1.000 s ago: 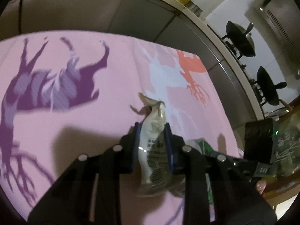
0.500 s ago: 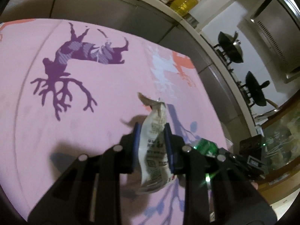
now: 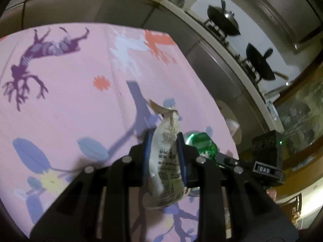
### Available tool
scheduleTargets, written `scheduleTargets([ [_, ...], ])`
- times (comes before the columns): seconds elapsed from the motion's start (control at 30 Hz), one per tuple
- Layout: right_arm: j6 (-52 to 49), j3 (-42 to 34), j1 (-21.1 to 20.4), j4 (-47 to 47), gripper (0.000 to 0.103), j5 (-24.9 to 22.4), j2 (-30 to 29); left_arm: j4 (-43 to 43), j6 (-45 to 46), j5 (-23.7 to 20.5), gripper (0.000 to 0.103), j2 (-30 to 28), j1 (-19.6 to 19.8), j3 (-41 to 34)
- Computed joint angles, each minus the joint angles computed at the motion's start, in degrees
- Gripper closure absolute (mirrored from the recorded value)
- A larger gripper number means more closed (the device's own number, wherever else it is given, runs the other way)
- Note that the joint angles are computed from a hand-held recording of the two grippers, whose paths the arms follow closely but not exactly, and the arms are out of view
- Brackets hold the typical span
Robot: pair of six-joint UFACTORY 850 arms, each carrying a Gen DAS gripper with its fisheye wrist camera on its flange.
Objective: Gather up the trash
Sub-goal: 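Lift and carry the can and packet over the bin with both grippers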
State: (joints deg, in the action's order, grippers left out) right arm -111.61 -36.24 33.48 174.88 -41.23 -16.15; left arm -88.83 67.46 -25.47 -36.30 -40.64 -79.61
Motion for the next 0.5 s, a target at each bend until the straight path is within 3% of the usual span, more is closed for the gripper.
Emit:
scheduleTargets([
  [0.23, -1.53, -0.70, 0.82, -1.75, 0.088, -0.20, -1.41, 1.73, -1.09, 0.42, 0.079, -0.71, -1.14, -0.56],
  [0.5, 3.20, -2.24, -0.78, -10.34, 0.089, -5.30, -4.33, 5.30, -5.38, 0.05, 0.079, -2.12, -1.42, -1.92],
])
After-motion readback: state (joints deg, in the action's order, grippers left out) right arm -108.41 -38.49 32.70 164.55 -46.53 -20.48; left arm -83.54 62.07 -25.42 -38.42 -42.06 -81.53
